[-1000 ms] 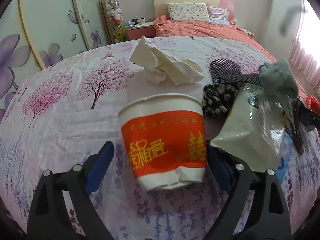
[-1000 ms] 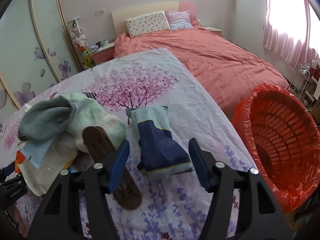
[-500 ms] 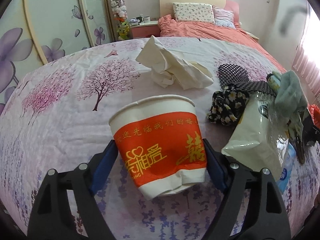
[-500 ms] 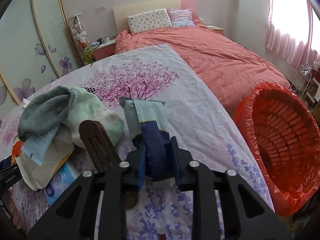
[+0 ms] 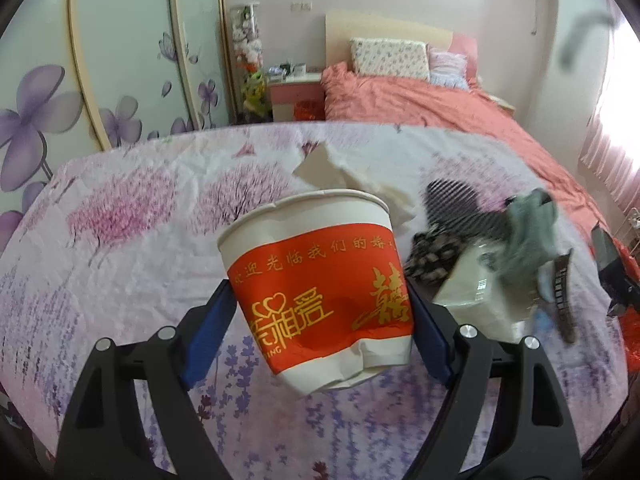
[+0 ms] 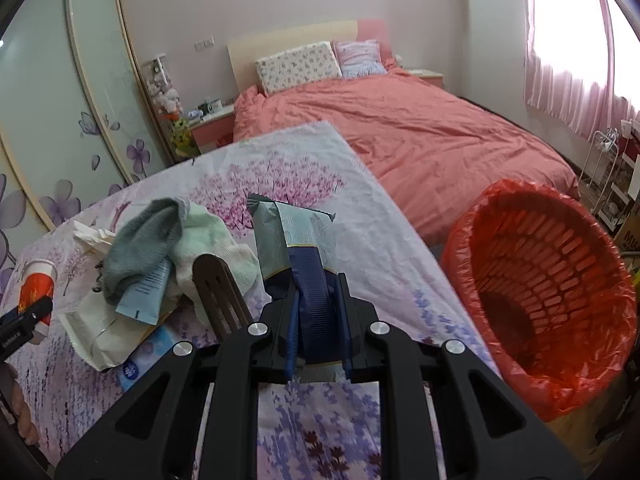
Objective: Collect trash
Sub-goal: 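Carry the paper cup and wrapper over the orange-red basket with both grippers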
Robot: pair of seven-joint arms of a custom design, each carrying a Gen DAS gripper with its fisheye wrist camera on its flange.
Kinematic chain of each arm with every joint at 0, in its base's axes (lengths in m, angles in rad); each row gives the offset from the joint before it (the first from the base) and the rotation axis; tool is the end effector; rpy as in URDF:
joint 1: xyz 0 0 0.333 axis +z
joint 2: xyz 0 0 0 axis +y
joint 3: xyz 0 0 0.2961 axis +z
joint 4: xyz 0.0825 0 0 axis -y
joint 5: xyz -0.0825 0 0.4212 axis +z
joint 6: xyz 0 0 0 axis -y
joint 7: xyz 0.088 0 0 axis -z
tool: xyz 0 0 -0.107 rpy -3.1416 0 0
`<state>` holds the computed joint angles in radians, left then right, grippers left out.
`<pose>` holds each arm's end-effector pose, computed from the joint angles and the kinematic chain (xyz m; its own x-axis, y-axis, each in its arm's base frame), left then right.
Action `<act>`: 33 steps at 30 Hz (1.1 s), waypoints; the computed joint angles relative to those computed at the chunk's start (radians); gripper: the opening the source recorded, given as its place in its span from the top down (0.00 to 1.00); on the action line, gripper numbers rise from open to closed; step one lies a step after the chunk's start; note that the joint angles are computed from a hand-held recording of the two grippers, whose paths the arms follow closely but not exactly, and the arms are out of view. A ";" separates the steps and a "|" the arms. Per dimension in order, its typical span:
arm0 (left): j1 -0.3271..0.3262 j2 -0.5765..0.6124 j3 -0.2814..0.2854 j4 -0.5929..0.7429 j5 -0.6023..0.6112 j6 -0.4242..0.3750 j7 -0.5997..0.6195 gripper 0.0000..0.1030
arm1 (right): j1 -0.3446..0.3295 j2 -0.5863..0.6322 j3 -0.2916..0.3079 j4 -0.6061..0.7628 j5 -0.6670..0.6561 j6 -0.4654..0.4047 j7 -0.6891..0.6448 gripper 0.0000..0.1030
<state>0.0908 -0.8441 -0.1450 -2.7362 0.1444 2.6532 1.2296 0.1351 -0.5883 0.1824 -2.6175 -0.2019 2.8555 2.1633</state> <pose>0.3975 -0.0262 0.5160 0.1932 -0.9811 -0.0077 -0.6992 -0.1322 -0.7026 0.4311 0.1562 0.4985 -0.0230 -0.9876 -0.1556 -0.6744 0.1302 -0.7268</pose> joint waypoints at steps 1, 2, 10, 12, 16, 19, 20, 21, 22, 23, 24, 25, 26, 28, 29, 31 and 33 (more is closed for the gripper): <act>-0.008 -0.014 -0.001 -0.002 -0.003 -0.001 0.001 0.22 | 0.001 -0.013 -0.001 -0.008 -0.001 0.003 0.000 0.84; -0.019 -0.029 -0.001 -0.002 -0.006 -0.004 0.002 0.22 | 0.000 -0.034 -0.002 -0.020 -0.002 0.008 0.001 0.84; -0.122 -0.079 -0.032 0.027 -0.034 -0.011 0.015 0.22 | -0.025 -0.170 -0.010 -0.104 0.014 0.037 0.002 0.84; -0.160 -0.070 -0.040 0.044 -0.046 -0.007 0.022 0.22 | -0.038 -0.211 -0.015 -0.130 0.021 0.037 0.003 0.84; -0.228 -0.040 -0.056 0.072 -0.069 0.023 0.031 0.22 | -0.061 -0.278 -0.027 -0.172 0.033 0.034 -0.002 0.84; -0.280 0.008 -0.069 0.105 -0.090 0.054 0.038 0.22 | -0.085 -0.328 -0.025 -0.200 0.041 0.026 0.002 0.84; -0.300 0.035 -0.076 0.123 -0.097 0.069 0.040 0.22 | -0.095 -0.344 -0.026 -0.210 0.042 0.026 0.003 0.84; -0.313 0.050 -0.079 0.131 -0.102 0.078 0.041 0.22 | -0.106 -0.360 -0.028 -0.221 0.042 0.028 0.003 0.84; -0.332 0.078 -0.085 0.149 -0.109 0.092 0.043 0.22 | -0.113 -0.373 -0.031 -0.228 0.043 0.027 0.001 0.84; -0.344 0.097 -0.087 0.160 -0.114 0.100 0.045 0.22 | -0.124 -0.383 -0.033 -0.234 0.044 0.028 0.001 0.84; -0.359 0.122 -0.092 0.176 -0.119 0.111 0.046 0.22 | -0.134 -0.397 -0.037 -0.243 0.046 0.027 0.001 0.84; -0.377 0.154 -0.096 0.196 -0.127 0.123 0.051 0.22 | -0.141 -0.409 -0.042 -0.252 0.048 0.026 -0.001 0.84; -0.389 0.177 -0.095 0.209 -0.132 0.131 0.056 0.22 | -0.151 -0.417 -0.048 -0.259 0.050 0.027 -0.003 0.84; -0.421 0.238 -0.100 0.245 -0.145 0.153 0.070 0.22 | -0.174 -0.424 -0.058 -0.270 0.056 0.033 -0.004 0.84; -0.434 0.266 -0.103 0.264 -0.150 0.163 0.076 0.22 | -0.185 -0.422 -0.064 -0.273 0.059 0.039 -0.005 0.84; -0.454 0.323 -0.112 0.300 -0.156 0.182 0.087 0.22 | -0.208 -0.419 -0.075 -0.282 0.065 0.052 -0.009 0.84; -0.466 0.376 -0.125 0.335 -0.156 0.193 0.092 0.22 | -0.230 -0.401 -0.084 -0.284 0.074 0.073 -0.009 0.84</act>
